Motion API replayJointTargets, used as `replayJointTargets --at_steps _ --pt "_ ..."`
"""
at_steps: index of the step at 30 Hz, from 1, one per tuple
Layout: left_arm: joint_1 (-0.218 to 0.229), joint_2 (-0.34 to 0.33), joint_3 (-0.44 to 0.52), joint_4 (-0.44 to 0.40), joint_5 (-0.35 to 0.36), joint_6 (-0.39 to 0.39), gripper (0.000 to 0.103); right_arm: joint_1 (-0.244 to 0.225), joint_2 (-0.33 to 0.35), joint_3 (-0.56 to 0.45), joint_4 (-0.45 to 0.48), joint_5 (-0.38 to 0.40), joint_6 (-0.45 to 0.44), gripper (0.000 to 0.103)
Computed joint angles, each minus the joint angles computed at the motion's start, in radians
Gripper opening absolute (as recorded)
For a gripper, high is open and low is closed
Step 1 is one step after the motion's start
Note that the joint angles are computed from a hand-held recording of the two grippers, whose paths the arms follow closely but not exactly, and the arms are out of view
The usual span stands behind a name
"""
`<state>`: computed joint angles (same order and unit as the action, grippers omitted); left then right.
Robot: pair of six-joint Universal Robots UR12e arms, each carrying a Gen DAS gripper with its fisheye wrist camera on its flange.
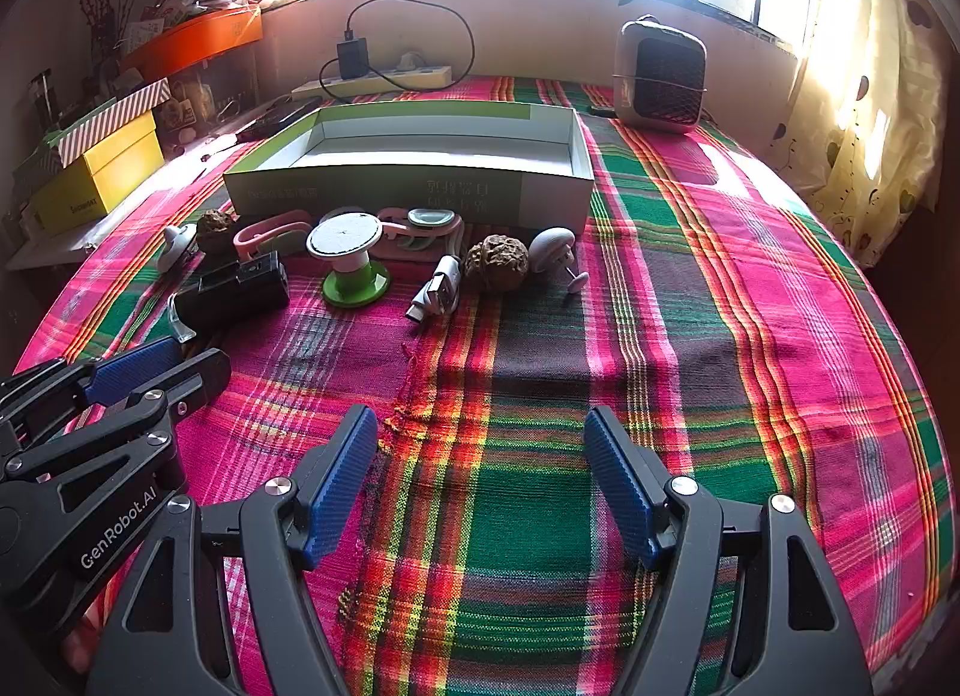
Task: Organize objects
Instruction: 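Reach left tool to black cylinder while right tool reaches white mushroom figure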
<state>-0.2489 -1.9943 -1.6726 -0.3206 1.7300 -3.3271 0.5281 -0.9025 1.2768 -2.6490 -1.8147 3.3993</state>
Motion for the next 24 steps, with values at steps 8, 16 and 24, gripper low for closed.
replayJointTargets --at_steps 8,16,24 --pt "0.0 0.0 0.0 0.002 0.002 0.001 0.03 0.0 0.0 0.001 -0.002 0.0 0.0 0.072" --pt "-0.001 -0.001 0.0 0.003 0.002 0.003 0.03 0.0 -0.001 0.002 -0.002 0.0 0.0 0.072" --pt "0.022 0.013 -0.009 -0.005 -0.084 0.083 0.03 -0.009 -0.014 0.02 -0.004 0.04 -0.032 0.072"
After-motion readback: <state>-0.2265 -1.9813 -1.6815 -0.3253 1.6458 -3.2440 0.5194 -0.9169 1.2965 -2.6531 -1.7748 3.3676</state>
